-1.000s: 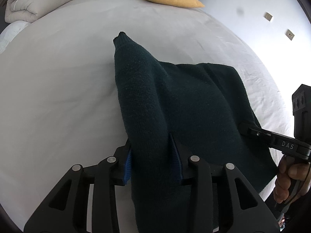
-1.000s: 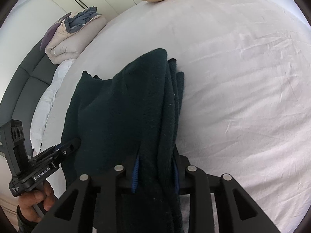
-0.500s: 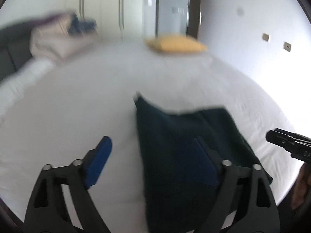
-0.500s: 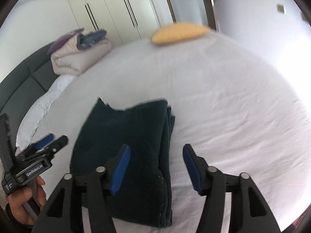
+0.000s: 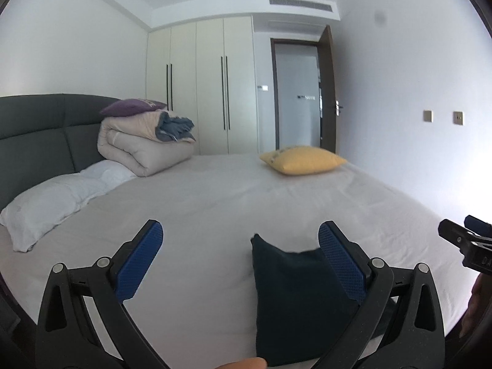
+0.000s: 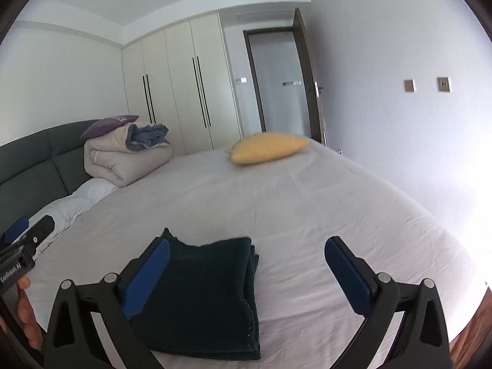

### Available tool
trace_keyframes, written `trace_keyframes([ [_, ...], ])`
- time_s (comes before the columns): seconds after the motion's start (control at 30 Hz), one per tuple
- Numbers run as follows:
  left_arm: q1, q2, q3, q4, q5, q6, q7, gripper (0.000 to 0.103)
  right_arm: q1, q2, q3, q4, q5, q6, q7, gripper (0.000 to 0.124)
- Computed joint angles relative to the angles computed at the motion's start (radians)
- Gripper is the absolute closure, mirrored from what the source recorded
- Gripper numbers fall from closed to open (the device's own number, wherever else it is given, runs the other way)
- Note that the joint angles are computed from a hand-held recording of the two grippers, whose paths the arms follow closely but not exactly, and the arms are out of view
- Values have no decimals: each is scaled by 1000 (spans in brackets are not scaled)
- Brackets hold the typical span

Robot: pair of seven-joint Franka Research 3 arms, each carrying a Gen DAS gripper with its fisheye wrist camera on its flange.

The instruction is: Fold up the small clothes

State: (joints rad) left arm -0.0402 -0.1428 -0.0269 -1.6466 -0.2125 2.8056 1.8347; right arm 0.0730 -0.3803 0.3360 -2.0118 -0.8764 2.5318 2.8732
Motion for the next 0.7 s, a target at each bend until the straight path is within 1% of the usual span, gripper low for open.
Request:
trace_keyframes([
  [0.07,-7,-27,14,-1,-29,-21,43,0,0,-16,4,5,-5,-10,-4,21],
  [0.13,5,-49,7,-11,11,-31,13,0,-10,-32,21,19,-27,-28,0,21],
  [0.2,25,-56,-5,9,79,-101,-42,0,-13,-46,39,31,-45,-48,-6,21],
  [0.27,21,-48,1,37,83,-169,-51,0,1,-45,35,47,-34,-41,-55,21],
  [0.3,29,-51,-5,37,103,-183,-75,0,11,-40,33,58,-17,-46,-90,21],
  [0.37,37,-58,-10,33,136,-208,-104,0,26,-26,39,85,15,-81,-148,21],
  [0.43,47,-47,-19,57,180,-265,-139,0,42,-3,49,118,47,-148,-199,21],
  [0.47,50,-40,-23,67,195,-303,-157,0,52,1,47,122,60,-161,-208,21],
  [0.53,53,-40,-21,67,196,-353,-182,0,72,2,37,114,85,-162,-214,21],
  [0.63,52,-16,-15,91,169,-452,-190,0,96,12,27,110,136,-194,-228,21],
  [0.67,51,-7,-13,92,157,-471,-182,0,99,18,29,111,142,-214,-225,21],
  [0.7,53,12,-14,99,153,-472,-176,0,104,25,30,115,152,-242,-225,21],
])
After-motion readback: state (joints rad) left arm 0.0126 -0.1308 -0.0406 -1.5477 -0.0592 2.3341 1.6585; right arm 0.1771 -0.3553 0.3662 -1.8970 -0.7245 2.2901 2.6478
